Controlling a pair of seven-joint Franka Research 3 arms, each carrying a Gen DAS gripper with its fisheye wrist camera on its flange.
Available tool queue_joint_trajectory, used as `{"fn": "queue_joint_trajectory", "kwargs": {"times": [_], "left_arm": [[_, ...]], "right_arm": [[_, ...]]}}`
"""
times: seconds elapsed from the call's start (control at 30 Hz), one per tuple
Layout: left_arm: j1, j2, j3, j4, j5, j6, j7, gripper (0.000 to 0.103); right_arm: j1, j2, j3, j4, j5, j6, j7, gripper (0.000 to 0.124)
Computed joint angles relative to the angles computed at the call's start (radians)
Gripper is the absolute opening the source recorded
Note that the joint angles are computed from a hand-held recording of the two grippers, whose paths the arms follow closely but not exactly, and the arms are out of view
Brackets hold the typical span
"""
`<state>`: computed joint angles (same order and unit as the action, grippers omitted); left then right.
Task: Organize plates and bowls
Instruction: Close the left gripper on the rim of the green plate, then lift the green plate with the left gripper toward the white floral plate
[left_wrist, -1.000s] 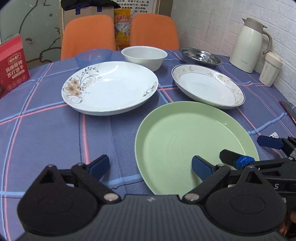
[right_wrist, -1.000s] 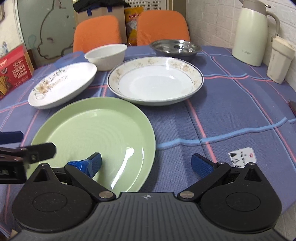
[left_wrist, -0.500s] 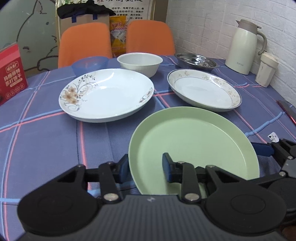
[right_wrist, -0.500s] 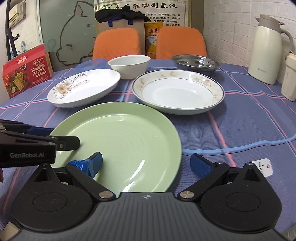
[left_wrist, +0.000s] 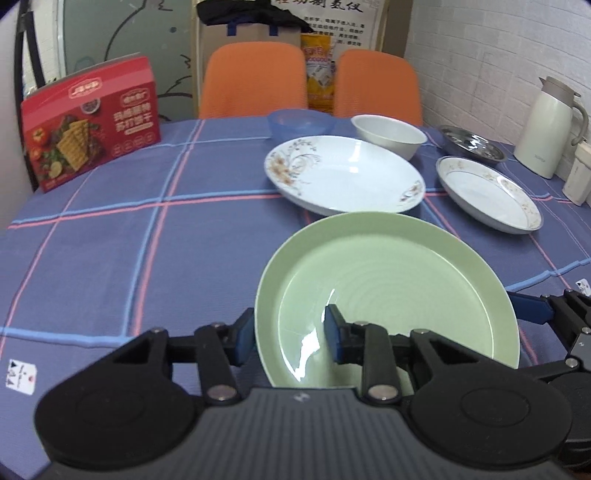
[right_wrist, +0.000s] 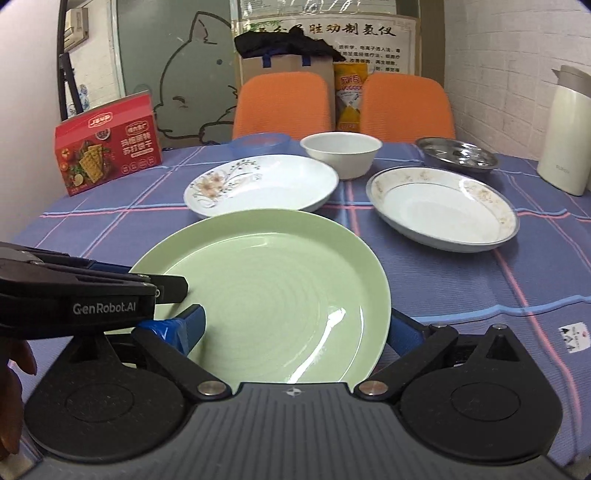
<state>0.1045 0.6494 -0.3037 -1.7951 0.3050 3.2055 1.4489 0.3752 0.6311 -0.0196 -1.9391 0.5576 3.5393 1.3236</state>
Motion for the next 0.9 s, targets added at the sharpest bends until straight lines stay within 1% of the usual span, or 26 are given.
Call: {"fn": "queue_joint_trajectory", "kwargs": {"times": [0.1,0.2,0.23,0.3,0.33,0.37,0.47,0.5,0.53,0.57,0.6,0.63,0.67,0.73,0.77,0.8,0.83,0.87,0.9], "left_arm": [[-0.003,0.002,0.034,0.010,-0.009,-0.002,-0.018,0.030],[0.015,0.030,0.026,0.048,-0.012,-0.027,-0.012,0.030],[0.009,0.040,0.033,0.062,-0.013,-0.033,-0.012,0.030],[0.018,0.058,0.022,0.076,-0.013,-0.026,0.001,0.030],[0.015,0.061,0.023,0.079,-0.011,-0.021,0.005,0.030],[0.003,0.064,0.033,0.083,-0.010,-0.015,0.004,0.030],[-0.014,0.066,0.048,0.083,-0.006,-0.002,-0.002,0.031],[-0.005,0.068,0.039,0.082,-0.005,0.000,-0.001,0.033],[0.016,0.071,0.016,0.080,-0.002,0.000,0.007,0.035],[0.048,0.078,-0.021,0.081,0.003,-0.007,0.024,0.042],[0.091,0.082,-0.068,0.080,0.007,-0.026,0.046,0.066],[0.115,0.084,-0.094,0.076,0.000,-0.023,0.057,0.068],[0.120,0.080,-0.093,0.065,-0.010,0.005,0.052,0.067],[0.071,0.056,-0.020,0.052,-0.022,0.067,0.013,0.068],[0.068,0.056,-0.012,0.062,-0.016,0.074,0.002,0.070],[0.080,0.063,-0.023,0.081,-0.007,0.067,-0.003,0.071],[0.099,0.076,-0.046,0.107,0.003,0.049,-0.003,0.072],[0.121,0.096,-0.078,0.146,0.010,0.018,0.006,0.073],[0.140,0.117,-0.108,0.182,0.015,-0.007,0.024,0.074]], "right_arm": [[0.002,0.022,0.022,0.042,-0.035,-0.025,-0.005,0.090],[0.019,0.049,0.021,0.095,-0.054,-0.064,-0.009,0.090],[0.022,0.057,0.019,0.109,-0.059,-0.075,-0.008,0.090],[0.038,0.073,0.000,0.137,-0.058,-0.110,-0.004,0.090],[0.037,0.075,0.001,0.141,-0.062,-0.120,0.002,0.090],[0.046,0.080,-0.010,0.147,-0.061,-0.128,0.007,0.090],[0.118,0.093,-0.095,0.162,-0.034,-0.150,0.018,0.090],[0.138,0.095,-0.119,0.164,-0.027,-0.160,0.023,0.090],[0.151,0.096,-0.136,0.166,-0.025,-0.168,0.028,0.090],[0.149,0.095,-0.135,0.165,-0.031,-0.170,0.031,0.091],[0.144,0.094,-0.130,0.163,-0.040,-0.169,0.032,0.091],[0.129,0.092,-0.116,0.159,-0.053,-0.164,0.031,0.091],[0.090,0.084,-0.075,0.150,-0.077,-0.156,0.026,0.091],[-0.061,0.062,0.078,0.120,-0.157,-0.131,0.017,0.089],[-0.137,0.052,0.151,0.102,-0.184,-0.114,0.034,0.089],[-0.204,0.045,0.213,0.078,-0.211,-0.079,0.067,0.089],[-0.240,0.036,0.240,0.062,-0.218,-0.048,0.094,0.089],[-0.244,0.028,0.232,0.056,-0.214,-0.036,0.116,0.089],[-0.220,0.021,0.193,0.062,-0.198,-0.043,0.129,0.089]]}}
